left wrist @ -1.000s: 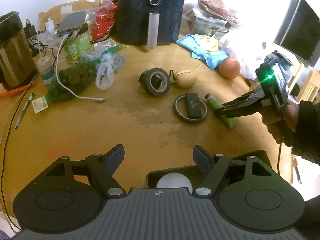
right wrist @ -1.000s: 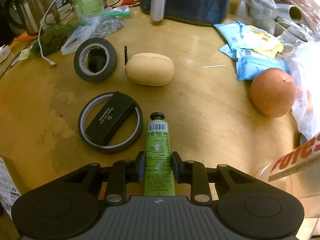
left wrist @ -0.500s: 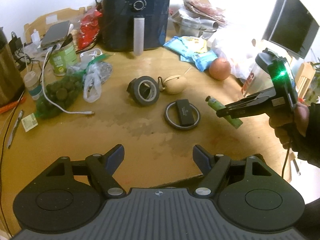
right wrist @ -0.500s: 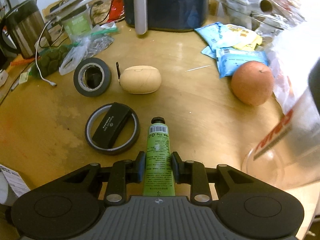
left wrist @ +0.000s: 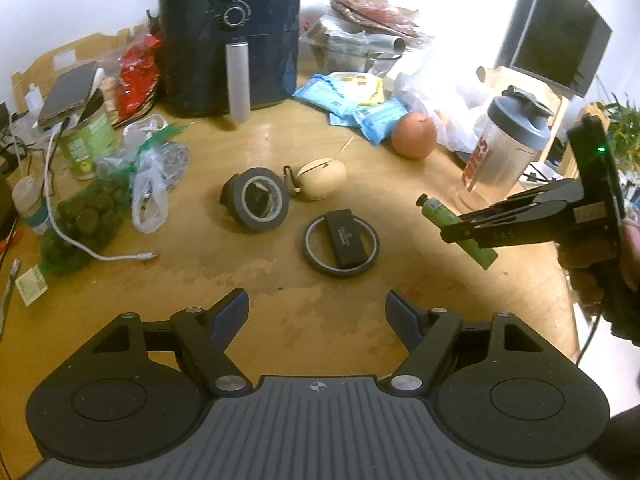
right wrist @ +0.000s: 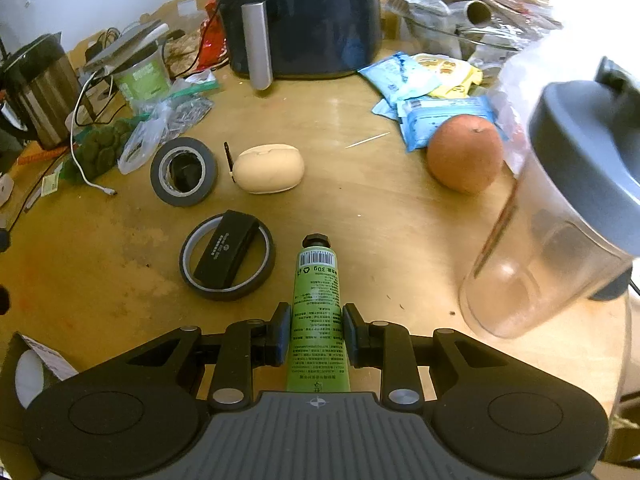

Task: Organize objects
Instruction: 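Hold the green tube in the right gripper while the left gripper approaches the black case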

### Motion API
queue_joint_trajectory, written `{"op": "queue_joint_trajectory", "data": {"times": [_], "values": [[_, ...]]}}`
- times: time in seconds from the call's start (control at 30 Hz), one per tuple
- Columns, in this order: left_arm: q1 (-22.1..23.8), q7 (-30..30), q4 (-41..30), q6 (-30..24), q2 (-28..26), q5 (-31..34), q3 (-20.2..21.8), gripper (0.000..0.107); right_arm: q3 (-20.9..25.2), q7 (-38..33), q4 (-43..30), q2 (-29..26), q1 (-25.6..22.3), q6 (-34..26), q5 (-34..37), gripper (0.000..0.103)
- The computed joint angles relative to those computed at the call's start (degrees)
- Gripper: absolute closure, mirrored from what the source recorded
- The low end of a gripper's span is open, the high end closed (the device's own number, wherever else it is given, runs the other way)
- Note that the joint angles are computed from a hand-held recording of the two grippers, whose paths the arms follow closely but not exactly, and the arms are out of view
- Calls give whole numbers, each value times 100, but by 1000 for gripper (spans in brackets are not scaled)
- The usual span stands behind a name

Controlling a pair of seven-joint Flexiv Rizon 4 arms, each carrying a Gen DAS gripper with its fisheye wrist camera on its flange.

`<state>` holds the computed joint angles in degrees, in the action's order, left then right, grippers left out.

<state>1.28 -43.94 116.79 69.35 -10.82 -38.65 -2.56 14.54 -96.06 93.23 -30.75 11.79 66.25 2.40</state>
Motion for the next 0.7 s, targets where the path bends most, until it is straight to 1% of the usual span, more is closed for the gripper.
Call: {"op": "queue_joint_trajectory", "data": {"times": [0.23,0.6,0.7], "values": [[14,219,-231,35,-241,-60,-122,32,-49,250,314,269,-18,183,96,73],[44,201,-747,107,-749,362,-284,32,-149,776,790,626,-24,445,65,73],[23,129,-935,65,-917,580,-290,33,-160,912,885,690,-30,505,57,73]]}}
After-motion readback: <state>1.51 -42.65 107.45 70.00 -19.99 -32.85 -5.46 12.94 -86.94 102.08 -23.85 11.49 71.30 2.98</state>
